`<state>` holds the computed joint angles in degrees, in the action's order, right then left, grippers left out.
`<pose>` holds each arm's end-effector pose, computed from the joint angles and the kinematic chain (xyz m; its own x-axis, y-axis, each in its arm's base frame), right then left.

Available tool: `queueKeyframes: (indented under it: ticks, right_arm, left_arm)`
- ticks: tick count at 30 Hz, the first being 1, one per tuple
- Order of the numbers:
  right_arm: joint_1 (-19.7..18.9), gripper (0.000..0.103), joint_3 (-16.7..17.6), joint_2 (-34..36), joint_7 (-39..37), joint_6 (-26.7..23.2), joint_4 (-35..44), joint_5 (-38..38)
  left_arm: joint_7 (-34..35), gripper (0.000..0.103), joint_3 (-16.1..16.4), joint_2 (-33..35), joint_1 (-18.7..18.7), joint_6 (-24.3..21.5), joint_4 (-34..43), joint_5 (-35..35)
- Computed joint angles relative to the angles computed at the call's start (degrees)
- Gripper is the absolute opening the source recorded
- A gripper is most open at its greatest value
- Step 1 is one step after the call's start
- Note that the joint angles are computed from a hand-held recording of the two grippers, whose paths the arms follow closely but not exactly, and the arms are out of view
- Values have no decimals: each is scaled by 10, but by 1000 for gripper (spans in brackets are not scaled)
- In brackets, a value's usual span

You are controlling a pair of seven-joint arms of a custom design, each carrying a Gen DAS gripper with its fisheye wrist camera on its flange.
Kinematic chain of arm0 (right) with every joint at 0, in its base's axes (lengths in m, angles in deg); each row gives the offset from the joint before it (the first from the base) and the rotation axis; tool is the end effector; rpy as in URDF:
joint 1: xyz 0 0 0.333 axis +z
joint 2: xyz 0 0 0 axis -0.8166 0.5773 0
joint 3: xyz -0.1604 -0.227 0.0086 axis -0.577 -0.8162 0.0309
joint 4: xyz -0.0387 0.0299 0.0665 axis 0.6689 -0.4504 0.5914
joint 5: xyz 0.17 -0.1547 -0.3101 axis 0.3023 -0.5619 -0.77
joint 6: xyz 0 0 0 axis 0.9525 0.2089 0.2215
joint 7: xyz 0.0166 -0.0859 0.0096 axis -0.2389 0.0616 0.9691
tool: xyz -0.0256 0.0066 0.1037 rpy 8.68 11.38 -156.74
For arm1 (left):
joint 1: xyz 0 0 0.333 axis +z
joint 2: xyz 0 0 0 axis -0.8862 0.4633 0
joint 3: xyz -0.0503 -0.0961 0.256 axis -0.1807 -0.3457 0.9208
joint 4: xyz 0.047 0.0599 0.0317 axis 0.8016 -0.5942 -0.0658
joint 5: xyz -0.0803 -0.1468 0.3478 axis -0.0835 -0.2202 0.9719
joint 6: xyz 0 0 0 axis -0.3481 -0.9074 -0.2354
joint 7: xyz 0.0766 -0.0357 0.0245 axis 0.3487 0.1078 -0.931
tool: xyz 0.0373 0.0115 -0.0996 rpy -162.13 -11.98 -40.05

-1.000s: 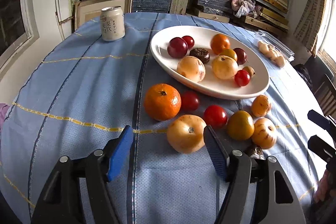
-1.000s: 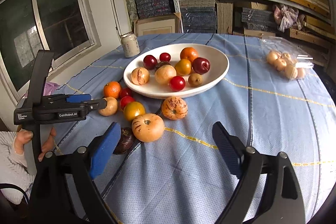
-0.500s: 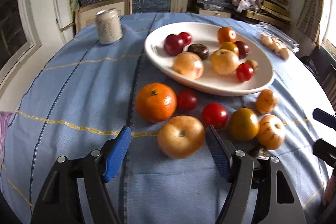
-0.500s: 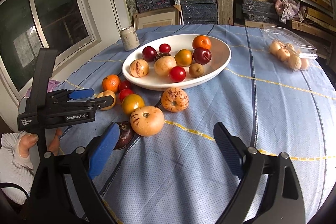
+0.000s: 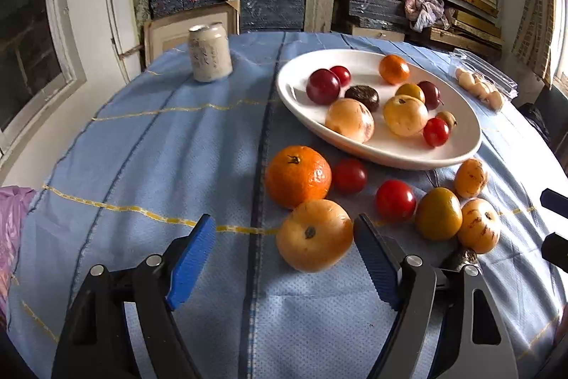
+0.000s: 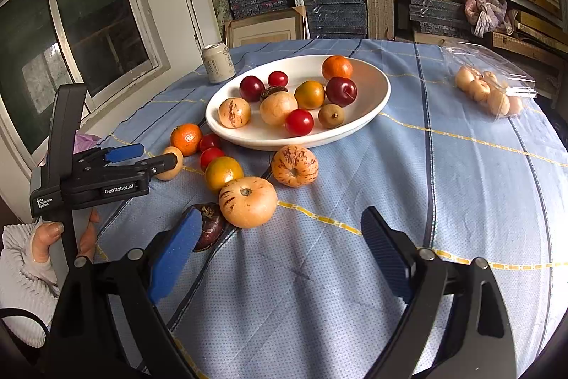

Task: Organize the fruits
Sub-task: 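Move both open grippers back toward the remaining fruits, then grasp the pale yellow apple with the left gripper while the right gripper grasps the red-streaked apple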

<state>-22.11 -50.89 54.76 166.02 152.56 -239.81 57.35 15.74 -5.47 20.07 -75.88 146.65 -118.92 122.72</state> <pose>0.3771 0.1099 0.4176 0.2644 -0.9393 -0.2187 -0.6534 -0.0077 -0.7569 0.4608 -0.2987 0.4154 -0.2032 -0.9787 -0.0289 -0.6907 0.1642 -0.7042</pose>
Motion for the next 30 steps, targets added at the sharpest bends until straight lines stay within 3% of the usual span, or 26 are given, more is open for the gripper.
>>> queueKeyframes:
  ticks: [7,12,23,30]
  right_arm:
    - [-8,89,8,2,2,-4,2,2]
    - [-7,89,7,1,0,-4,1,3]
    - [-11,89,12,2,1,-4,1,1]
    - [-14,89,16,7,0,-10,3,3]
  left_arm:
    - [66,82,6,11,-8,0,3,-73]
    - [-2,80,3,0,-2,-37,4,-7]
    - [98,80,8,4,-3,-4,-7,-120]
    - [99,67,5,0,3,17,-14,-115]
